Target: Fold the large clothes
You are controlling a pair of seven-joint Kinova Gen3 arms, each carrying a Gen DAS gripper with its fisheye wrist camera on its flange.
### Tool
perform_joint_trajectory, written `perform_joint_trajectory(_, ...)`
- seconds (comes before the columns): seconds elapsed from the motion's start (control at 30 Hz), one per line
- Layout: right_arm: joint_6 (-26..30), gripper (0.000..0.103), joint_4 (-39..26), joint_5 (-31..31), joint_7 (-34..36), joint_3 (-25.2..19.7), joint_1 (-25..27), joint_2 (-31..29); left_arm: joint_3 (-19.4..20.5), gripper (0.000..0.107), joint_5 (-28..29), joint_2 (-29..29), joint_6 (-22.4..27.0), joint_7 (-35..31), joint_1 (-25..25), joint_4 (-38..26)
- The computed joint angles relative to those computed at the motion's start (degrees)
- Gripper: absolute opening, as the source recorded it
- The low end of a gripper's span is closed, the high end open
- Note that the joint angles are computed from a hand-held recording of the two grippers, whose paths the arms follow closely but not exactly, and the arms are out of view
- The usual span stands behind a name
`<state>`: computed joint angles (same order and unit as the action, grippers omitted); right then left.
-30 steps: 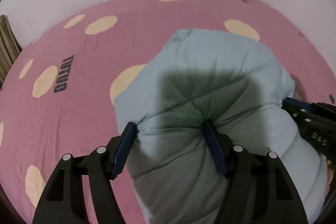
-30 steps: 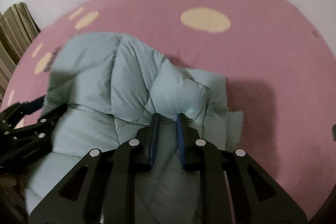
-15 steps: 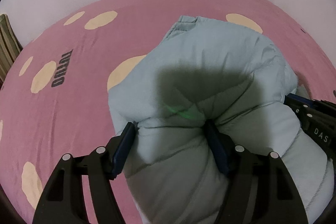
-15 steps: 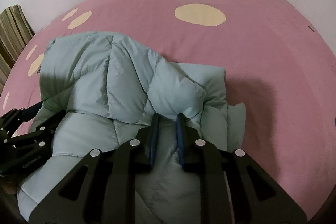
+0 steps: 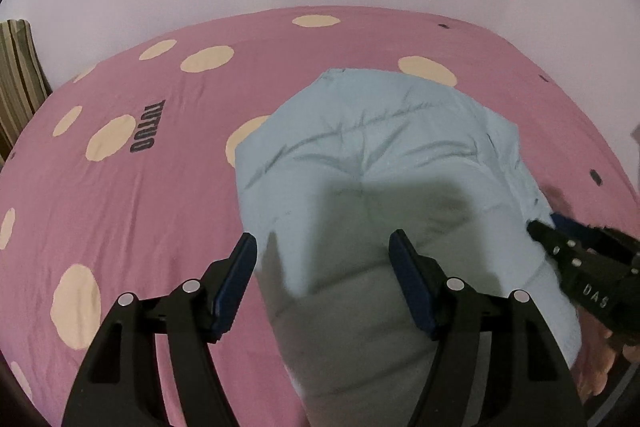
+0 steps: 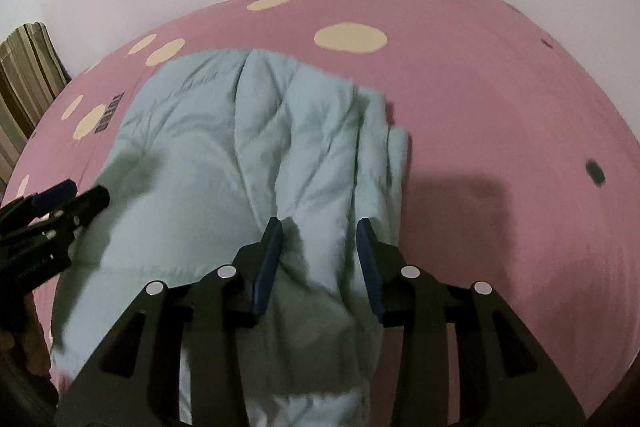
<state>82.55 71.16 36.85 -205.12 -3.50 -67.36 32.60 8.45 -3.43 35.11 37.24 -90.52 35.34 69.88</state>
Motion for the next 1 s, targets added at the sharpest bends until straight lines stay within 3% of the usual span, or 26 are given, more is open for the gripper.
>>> perform_joint_trajectory(0.27, -4.17, 0.031, -1.05, -2.3, -0.05, -0.07, -0.5, 2.33, -2.31, 0.075, -3.2, 2.21, -0.55, 1.51, 1.97, 0.74)
perform_joint_trajectory(0.67, -0.34, 0.032, -3.62, -1.65, 1.39, 1.19, -2.46, 3.87, -2.37, 0.074, -3.87, 1.06, -1.99, 3.24, 1.91, 2.72)
perform_joint_trajectory(1.0, 3.24, 0.043, -6.3, -1.7, 1.7, 1.88, -3.56, 5.38, -2.41, 0.074, -4.67, 0.52, -3.06, 3.93, 2.13, 3.84)
